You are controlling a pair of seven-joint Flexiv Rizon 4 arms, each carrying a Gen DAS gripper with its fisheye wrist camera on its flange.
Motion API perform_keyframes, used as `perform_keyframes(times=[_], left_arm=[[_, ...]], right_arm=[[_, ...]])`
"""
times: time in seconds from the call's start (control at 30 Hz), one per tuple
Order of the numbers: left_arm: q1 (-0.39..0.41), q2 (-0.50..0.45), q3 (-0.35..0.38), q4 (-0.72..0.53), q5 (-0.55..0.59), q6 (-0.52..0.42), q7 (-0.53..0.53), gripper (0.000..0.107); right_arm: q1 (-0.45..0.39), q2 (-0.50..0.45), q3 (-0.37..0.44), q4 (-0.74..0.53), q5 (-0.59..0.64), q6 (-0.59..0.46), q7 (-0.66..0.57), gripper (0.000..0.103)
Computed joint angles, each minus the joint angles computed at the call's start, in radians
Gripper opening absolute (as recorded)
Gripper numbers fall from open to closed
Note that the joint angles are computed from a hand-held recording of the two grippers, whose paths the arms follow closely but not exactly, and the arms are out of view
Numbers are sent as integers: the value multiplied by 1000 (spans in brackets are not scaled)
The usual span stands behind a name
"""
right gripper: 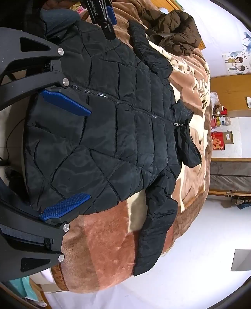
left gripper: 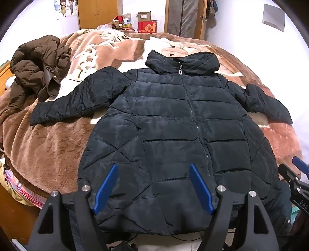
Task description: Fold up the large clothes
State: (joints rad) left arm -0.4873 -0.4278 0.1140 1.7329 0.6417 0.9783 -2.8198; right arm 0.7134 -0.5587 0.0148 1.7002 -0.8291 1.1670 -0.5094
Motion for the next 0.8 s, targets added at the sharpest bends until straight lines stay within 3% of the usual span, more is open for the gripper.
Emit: perform_keyframes(times=[0.8], left_arm=[[-1,-19,6,-4,-24,12,24,78]], right_arm=[[1,-18,5,-21,39,-14,-45,83]])
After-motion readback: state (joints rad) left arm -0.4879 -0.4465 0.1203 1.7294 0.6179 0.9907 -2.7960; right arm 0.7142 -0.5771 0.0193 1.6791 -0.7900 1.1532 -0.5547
